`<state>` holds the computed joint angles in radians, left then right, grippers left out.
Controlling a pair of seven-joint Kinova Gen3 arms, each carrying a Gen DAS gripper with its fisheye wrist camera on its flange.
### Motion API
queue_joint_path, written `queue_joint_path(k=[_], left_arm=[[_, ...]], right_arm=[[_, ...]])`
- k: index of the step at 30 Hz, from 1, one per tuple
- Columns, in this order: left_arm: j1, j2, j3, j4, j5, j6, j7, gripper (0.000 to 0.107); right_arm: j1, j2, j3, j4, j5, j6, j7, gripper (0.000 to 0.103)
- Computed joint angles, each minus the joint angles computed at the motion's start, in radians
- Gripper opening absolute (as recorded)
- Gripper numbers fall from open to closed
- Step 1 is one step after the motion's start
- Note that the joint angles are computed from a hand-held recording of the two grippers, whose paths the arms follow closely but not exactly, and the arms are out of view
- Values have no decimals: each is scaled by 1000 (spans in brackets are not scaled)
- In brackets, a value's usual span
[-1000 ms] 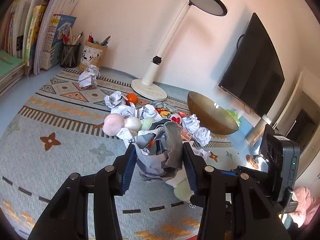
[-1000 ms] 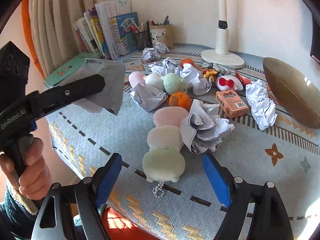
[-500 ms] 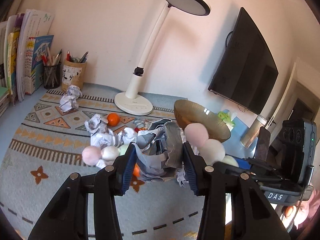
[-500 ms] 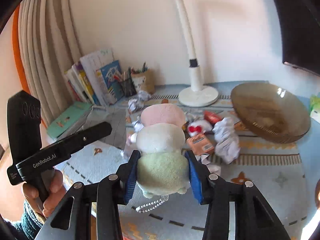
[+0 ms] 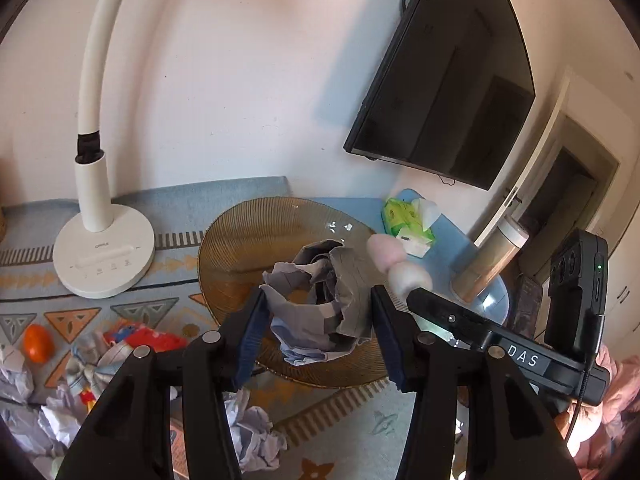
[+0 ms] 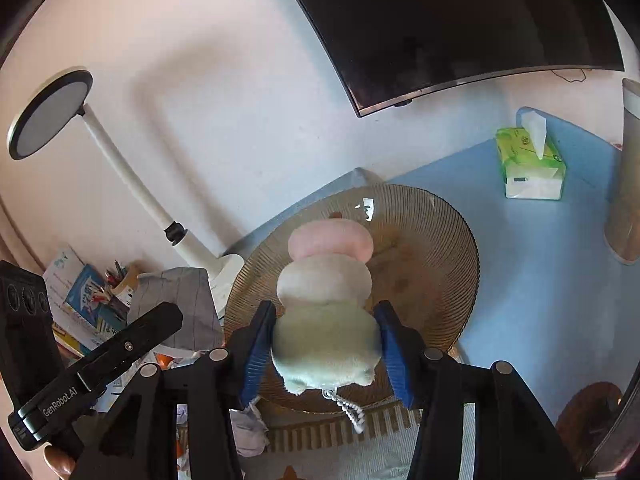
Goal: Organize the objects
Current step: 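Carry both held items over the brown glass bowl and open both tools, then move both open tools back toward the items on the rug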
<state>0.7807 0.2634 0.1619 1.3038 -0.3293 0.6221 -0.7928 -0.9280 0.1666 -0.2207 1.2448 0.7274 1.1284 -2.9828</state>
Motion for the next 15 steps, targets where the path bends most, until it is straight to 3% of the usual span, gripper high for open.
queue_joint_path(k=[2,4,8,10,13,15], left_arm=[[48,28,-38,-41,-68,53,56,73],[26,12,-10,-18,-85,50,90,74],[-130,-109,141,156,-106,-58,159,74],[-134,-197,139,249,-150,-94,240,74],[-87,-336,100,370,-240,-100,362,77],[-128,-429,160,424,-311,-44,443,87]], right_arm=[[-9,-3,-1,16,15,8,-15,50],[-20,-23,-15,55,30,-6,-29,51],[-48,-47,-56,112,71,-41,-43,51],[-67,-52,-83,127,98,-75,-35,52],[-119,-44,-114,128,160,-123,-25,65],[-142,-40,-122,140,188,-188,-26,68]])
